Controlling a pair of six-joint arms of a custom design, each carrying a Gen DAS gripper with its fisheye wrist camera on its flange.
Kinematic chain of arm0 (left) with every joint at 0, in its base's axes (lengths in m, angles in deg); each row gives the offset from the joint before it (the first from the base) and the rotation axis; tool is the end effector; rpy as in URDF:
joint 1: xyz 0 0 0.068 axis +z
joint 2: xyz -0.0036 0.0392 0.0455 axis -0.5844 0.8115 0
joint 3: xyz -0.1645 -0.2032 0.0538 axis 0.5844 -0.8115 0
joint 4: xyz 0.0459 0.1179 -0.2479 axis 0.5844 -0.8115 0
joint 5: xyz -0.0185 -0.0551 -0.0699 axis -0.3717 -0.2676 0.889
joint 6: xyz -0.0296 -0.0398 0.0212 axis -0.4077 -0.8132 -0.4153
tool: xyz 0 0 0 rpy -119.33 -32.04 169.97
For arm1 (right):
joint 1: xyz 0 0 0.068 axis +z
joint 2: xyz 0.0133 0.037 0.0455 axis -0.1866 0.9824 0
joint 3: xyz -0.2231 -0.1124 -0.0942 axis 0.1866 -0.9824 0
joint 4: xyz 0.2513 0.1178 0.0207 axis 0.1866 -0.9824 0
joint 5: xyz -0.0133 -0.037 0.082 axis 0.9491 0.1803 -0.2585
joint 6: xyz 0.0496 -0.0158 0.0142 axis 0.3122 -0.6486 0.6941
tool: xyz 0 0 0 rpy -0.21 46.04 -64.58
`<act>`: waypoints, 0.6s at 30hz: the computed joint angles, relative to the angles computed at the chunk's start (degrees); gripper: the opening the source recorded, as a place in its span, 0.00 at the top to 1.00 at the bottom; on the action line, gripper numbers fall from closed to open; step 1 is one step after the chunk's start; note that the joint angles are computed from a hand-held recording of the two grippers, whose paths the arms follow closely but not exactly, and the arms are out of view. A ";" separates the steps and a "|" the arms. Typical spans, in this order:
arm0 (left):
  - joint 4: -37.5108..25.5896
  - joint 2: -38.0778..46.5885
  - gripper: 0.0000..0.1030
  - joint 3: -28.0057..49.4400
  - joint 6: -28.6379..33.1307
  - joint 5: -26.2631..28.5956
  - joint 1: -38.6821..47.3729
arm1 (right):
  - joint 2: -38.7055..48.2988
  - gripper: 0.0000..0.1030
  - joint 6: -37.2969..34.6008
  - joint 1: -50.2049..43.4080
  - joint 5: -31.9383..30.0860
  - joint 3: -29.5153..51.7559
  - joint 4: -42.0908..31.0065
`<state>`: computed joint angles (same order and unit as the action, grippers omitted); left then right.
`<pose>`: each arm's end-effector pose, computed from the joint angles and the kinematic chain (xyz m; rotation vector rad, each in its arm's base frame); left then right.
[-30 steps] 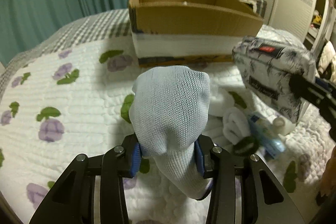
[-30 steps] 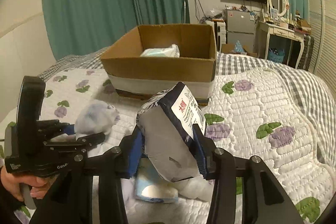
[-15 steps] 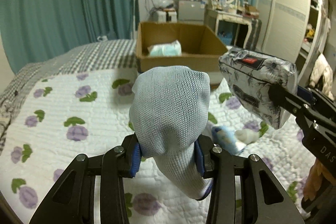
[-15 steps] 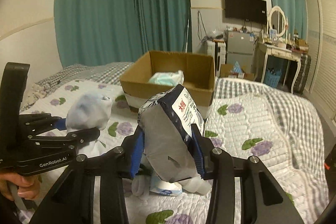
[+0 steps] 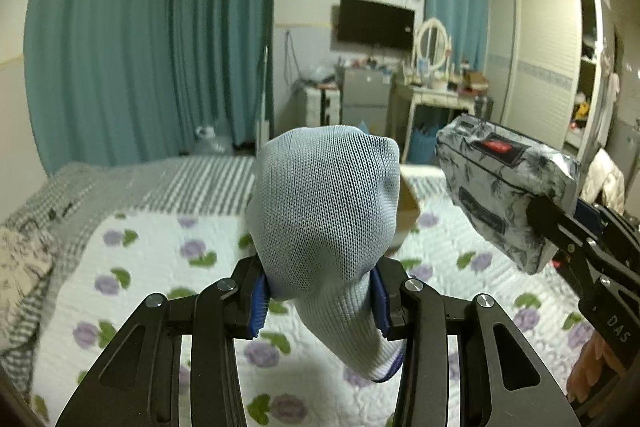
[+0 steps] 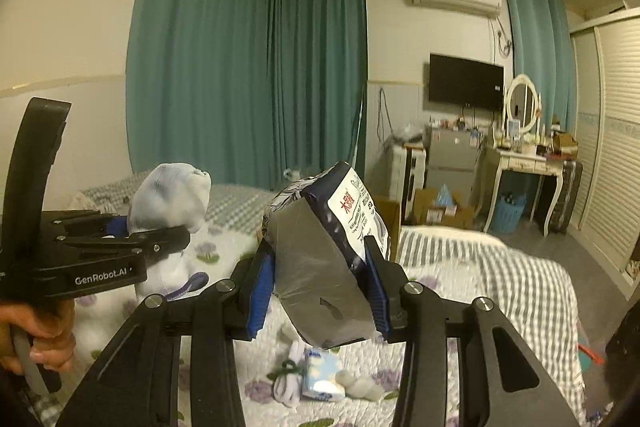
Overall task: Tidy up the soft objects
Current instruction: 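Carry the sock and pouch into the box and open both tools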
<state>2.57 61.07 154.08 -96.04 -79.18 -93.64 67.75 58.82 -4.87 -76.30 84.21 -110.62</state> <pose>0.1514 -0.1865 0.3997 -0.2406 2.0713 0.0883 0.1893 0.0386 0.3619 -0.6344 1.7691 0.4808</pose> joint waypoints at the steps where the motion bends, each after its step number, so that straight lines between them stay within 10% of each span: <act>1: 0.48 0.17 0.61 1.25 1.49 -0.41 0.30 | 0.02 0.60 0.11 -0.33 -0.35 0.66 -0.19; 18: 23.00 2.66 0.61 2.97 28.04 9.35 17.05 | 10.00 0.60 0.48 6.92 5.95 12.75 8.17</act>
<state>25.57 63.73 157.06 -68.00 -69.84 -76.59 77.75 59.30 2.05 -70.34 96.96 -102.45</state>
